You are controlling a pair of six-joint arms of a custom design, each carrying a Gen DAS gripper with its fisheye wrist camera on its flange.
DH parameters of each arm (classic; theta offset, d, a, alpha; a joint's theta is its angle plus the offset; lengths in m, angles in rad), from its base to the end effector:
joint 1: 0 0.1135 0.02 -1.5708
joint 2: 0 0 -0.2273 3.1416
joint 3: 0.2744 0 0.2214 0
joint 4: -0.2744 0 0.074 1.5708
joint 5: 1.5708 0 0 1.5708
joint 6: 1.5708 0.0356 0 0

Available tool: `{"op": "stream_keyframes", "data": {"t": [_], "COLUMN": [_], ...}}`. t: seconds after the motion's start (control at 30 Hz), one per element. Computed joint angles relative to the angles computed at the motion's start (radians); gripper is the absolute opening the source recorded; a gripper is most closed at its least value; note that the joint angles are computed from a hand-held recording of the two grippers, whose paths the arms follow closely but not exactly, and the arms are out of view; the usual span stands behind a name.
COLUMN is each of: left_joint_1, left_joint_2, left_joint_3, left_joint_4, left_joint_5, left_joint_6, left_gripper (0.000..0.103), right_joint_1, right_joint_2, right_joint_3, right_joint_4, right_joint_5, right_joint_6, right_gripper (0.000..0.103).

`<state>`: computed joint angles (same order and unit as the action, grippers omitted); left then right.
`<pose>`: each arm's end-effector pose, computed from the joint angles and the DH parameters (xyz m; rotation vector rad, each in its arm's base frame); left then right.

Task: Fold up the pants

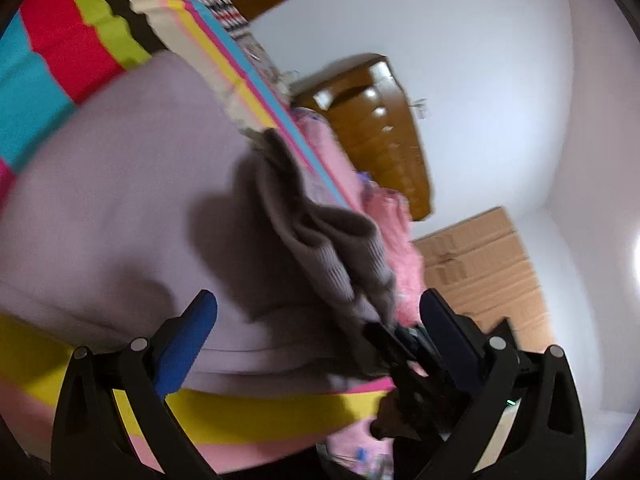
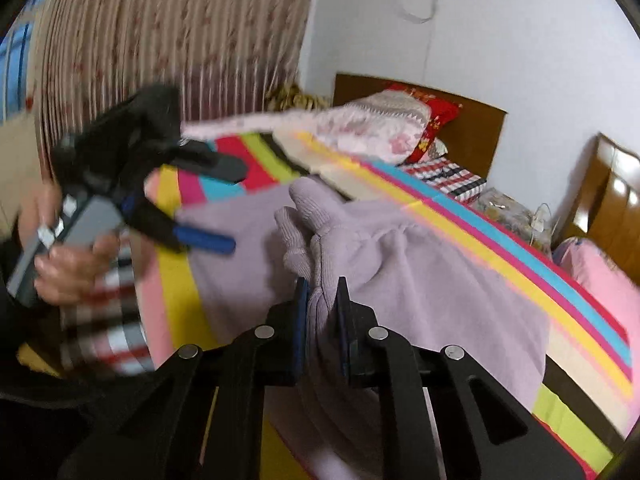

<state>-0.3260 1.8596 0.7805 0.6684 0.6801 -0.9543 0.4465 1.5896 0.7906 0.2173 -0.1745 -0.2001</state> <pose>0.3068 -0.1274 0.1312 -0.1903 2.1982 -1.4512 0.2743 0.1381 0.1699 -0.7823 2.0143 0.3304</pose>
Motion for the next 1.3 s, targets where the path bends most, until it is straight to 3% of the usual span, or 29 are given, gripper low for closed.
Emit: {"op": "stream_keyframes", "data": {"t": [0.17,0.23,0.3,0.43,0.47,0.5,0.53,0.57,0.6,0.67,0.8,0.87,0.97,1.1,1.3], "left_joint_1": [-0.013,-0.016,-0.015,-0.038,-0.051,-0.06,-0.066,-0.062,-0.053,-0.038,-0.049,-0.041,-0.032,-0.034,-0.046], "left_joint_2": [0.121,0.18,0.269,0.453,0.462,0.46,0.459,0.456,0.451,0.432,0.405,0.397,0.377,0.362,0.375], "left_joint_3": [0.145,0.237,0.384,0.728,0.774,0.806,0.828,0.8,0.752,0.655,0.616,0.597,0.554,0.524,0.588], "left_joint_4": [0.073,0.044,-0.044,-0.411,-0.518,-0.623,-0.709,-0.69,-0.616,-0.472,-0.456,-0.434,-0.408,-0.397,-0.455], "left_joint_5": [0.12,0.14,0.173,0.273,0.225,0.164,0.105,0.089,0.103,0.128,0.09,0.102,0.103,0.101,0.083], "left_joint_6": [-0.108,-0.127,-0.131,0.004,0.076,0.136,0.182,0.191,0.174,0.135,0.156,0.15,0.153,0.142,0.127], "left_gripper": [0.101,0.101,0.101,0.099,0.082,0.057,0.044,0.032,0.027,0.025,0.026,0.026,0.026,0.026,0.025], "right_joint_1": [0.011,0.036,0.062,0.129,0.143,0.153,0.153,0.151,0.137,0.052,-0.246,-0.405,-0.427,-0.314,-0.034], "right_joint_2": [-0.014,-0.009,-0.007,0.031,0.044,0.043,0.033,-0.015,-0.064,-0.222,-0.551,-0.602,-0.554,-0.454,-0.178], "right_joint_3": [-0.006,-0.016,-0.03,-0.053,-0.052,-0.061,-0.071,-0.122,-0.168,-0.273,-0.485,-0.519,-0.552,-0.545,-0.424], "right_joint_4": [0.008,0.02,0.032,0.084,0.077,0.072,0.064,0.092,0.118,0.116,0.057,-0.041,-0.07,0.024,0.134], "right_joint_5": [0.021,0.061,0.104,0.217,0.229,0.238,0.231,0.233,0.226,0.138,-0.062,-0.157,-0.078,0.004,0.426], "right_joint_6": [-0.009,-0.038,-0.058,-0.087,-0.095,-0.094,-0.094,-0.079,-0.054,0.041,0.178,0.203,0.218,0.304,0.414], "right_gripper": [0.013,0.013,0.013,0.016,0.018,0.023,0.042,0.056,0.076,0.079,0.09,0.091,0.091,0.091,0.091]}}
